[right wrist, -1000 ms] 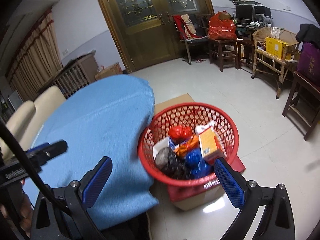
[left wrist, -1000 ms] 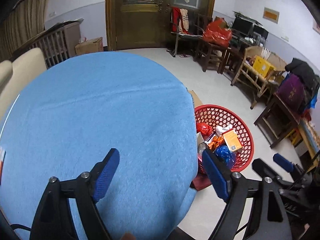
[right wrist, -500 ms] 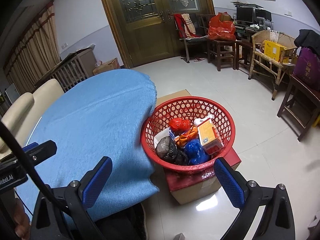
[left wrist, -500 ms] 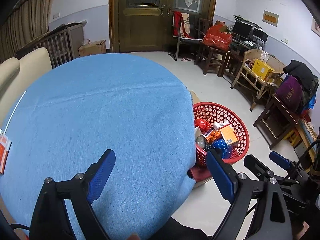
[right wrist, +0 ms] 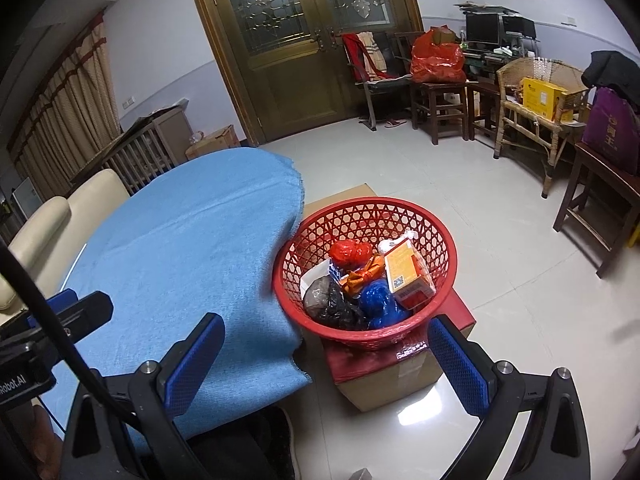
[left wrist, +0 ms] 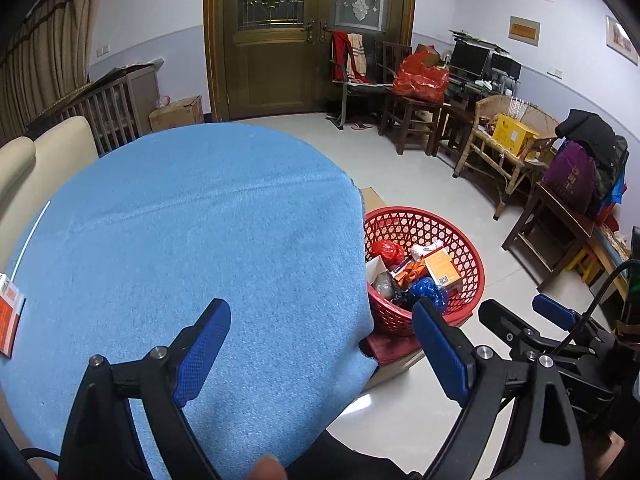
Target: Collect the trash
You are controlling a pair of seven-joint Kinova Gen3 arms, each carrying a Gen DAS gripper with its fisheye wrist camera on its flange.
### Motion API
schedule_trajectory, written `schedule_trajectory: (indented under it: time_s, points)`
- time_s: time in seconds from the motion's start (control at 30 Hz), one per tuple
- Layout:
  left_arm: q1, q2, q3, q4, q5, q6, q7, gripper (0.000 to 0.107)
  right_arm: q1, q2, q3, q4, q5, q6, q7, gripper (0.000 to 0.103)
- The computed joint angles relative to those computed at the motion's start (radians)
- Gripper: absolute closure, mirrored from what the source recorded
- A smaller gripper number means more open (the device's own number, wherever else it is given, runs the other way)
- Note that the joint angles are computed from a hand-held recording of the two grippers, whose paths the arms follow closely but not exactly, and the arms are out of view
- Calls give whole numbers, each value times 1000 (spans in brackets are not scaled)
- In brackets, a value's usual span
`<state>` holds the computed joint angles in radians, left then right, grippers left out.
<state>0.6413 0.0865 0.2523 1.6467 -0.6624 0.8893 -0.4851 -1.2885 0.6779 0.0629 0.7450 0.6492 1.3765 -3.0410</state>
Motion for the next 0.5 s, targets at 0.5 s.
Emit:
schedule_trajectory:
  time_s: [0.5]
  points:
    - [19,-2,6,6,-45,2,29,15,-9,21,11,-44,-4,48,26,0]
